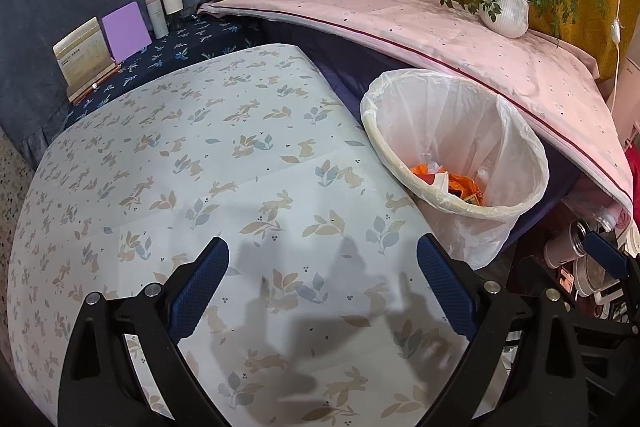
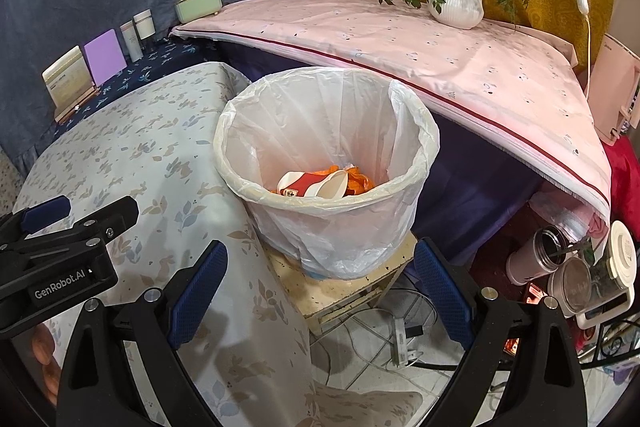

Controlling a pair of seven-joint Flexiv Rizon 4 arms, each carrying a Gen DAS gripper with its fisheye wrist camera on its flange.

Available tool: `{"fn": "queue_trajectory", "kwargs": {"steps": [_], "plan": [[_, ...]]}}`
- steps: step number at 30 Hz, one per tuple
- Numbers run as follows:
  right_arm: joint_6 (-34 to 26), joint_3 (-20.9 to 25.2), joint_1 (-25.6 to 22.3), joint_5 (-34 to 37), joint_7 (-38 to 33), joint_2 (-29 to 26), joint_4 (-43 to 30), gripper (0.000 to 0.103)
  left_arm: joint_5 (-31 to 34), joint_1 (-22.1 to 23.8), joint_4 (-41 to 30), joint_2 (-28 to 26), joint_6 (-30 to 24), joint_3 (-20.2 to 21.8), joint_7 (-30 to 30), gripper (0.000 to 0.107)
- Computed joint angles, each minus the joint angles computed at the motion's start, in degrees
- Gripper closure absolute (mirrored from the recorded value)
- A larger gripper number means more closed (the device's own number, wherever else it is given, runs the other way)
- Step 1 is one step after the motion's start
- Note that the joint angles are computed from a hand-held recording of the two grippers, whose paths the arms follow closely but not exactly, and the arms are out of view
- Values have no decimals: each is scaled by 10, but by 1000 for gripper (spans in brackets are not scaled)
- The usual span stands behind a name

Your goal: Collect trash

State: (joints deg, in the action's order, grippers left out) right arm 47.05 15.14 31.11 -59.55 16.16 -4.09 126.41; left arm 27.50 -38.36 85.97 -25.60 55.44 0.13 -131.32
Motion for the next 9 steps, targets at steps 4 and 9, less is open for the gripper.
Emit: {"fn": "queue_trajectory", "kwargs": {"steps": [4,9], "plan": [[1,0,0,0,-2,-1,-1,13,-2,1,2,1,-1,0,-3,16],[1,-1,0,0,-1,-1,0,13,4,-1,1,2,-1,2,-3,16]]}}
